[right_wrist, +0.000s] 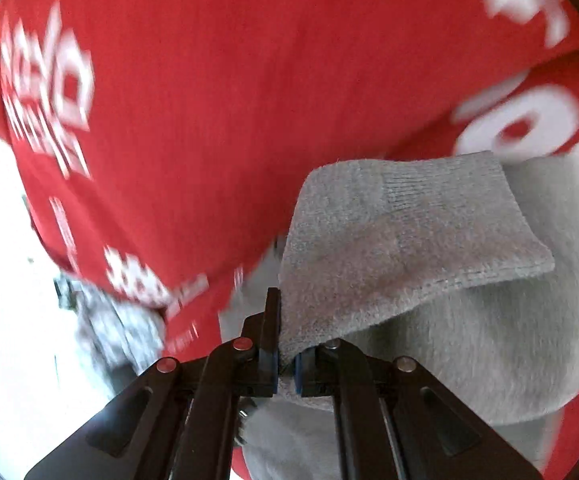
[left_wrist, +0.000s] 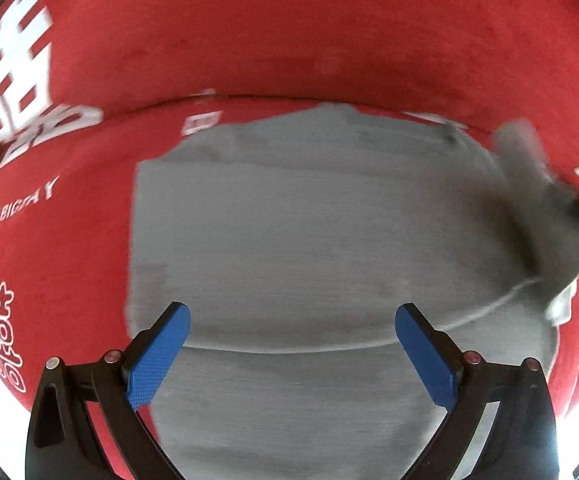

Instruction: Fold small clothes

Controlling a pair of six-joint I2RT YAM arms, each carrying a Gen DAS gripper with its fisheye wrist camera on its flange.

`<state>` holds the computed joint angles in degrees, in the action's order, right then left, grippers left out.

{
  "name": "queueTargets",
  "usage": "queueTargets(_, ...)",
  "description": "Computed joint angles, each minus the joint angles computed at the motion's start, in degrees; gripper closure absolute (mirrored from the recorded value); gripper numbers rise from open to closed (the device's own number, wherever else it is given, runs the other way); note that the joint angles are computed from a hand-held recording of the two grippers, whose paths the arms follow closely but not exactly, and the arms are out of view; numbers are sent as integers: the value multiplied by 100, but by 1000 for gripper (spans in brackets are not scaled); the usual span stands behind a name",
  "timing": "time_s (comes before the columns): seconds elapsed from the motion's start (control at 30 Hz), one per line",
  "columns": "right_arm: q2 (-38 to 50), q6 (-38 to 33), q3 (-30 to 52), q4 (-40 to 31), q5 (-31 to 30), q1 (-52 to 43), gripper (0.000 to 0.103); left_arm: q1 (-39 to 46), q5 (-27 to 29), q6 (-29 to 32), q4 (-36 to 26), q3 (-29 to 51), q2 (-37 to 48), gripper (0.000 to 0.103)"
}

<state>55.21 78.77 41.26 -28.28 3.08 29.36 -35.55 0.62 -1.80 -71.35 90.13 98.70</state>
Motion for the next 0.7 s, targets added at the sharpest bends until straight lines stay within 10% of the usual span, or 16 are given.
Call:
queueTargets(0.13, 1356, 506, 52, 436, -389, 250, 93, 462, 49, 176, 138, -283, 91, 0)
queueTargets(0.33, 432, 1936, -494, 185, 435, 760, 62, 888, 421, 423, 225, -508, 60, 0)
queueTargets(0.47, 346, 1923, -314, -263, 622, 405, 64, 1177, 805, 605, 193, -309, 222, 0)
queueTargets(0.53, 655, 1511, -71, -205, 632, 203, 95, 1332, 963, 576, 113, -131, 378, 0)
queueTargets(0.7, 1826, -216, 1001, 70, 219, 256, 95, 1810, 1640, 555, -30, 267, 740, 0)
